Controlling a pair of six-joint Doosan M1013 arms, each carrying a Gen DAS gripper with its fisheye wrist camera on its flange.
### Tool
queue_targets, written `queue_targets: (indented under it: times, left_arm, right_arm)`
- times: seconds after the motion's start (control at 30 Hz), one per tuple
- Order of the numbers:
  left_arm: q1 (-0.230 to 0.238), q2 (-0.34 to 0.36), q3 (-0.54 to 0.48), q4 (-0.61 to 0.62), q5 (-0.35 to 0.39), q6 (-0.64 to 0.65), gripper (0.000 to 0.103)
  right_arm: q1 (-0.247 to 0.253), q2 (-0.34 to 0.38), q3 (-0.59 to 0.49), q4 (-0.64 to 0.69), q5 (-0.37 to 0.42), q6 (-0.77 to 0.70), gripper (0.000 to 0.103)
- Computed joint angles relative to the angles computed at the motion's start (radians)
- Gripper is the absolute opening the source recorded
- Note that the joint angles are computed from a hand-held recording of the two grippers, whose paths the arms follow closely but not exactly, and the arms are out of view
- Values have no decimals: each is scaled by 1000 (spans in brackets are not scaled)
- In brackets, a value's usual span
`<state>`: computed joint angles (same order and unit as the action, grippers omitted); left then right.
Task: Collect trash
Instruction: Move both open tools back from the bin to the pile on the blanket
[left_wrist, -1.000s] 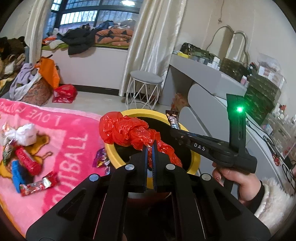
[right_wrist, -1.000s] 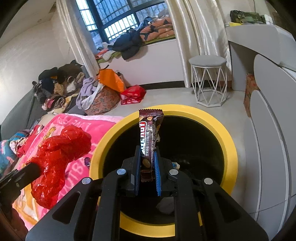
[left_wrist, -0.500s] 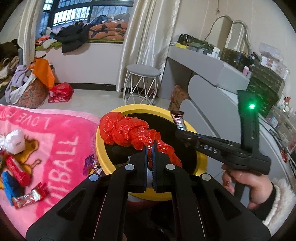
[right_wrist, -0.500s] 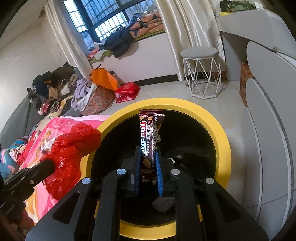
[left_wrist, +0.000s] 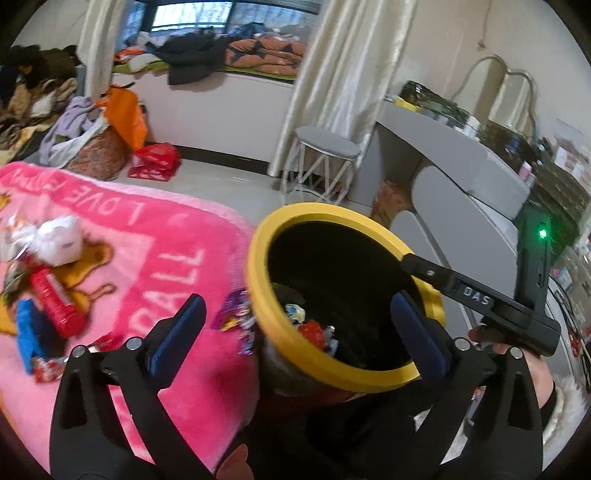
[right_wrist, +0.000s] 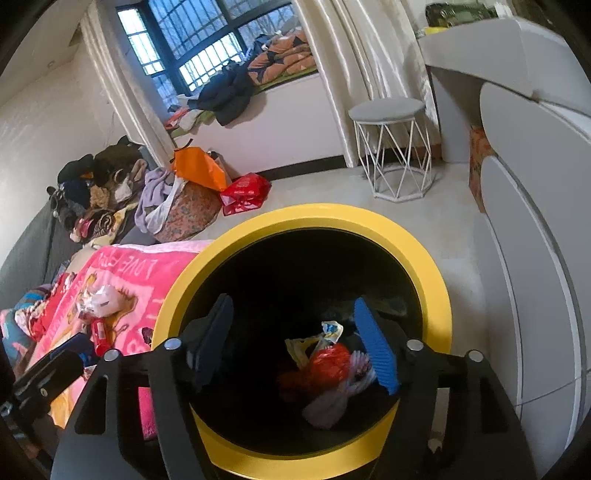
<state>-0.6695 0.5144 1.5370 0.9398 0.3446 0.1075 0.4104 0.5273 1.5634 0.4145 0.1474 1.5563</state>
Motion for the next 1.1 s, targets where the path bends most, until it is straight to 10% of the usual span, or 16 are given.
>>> queue_targets:
  times: [0.23, 0.7, 1.1]
  left_arm:
    - [-4, -39, 52, 167, 56, -191, 92]
    - [1, -100, 128, 368, 177, -432, 92]
    - [41, -150, 209, 437, 209, -583, 92]
  right_arm:
    - [15, -8, 8, 7, -36, -40, 70]
    - [66, -20, -4, 713, -22, -839, 71]
    - [119, 21, -109, 367, 78, -562, 71]
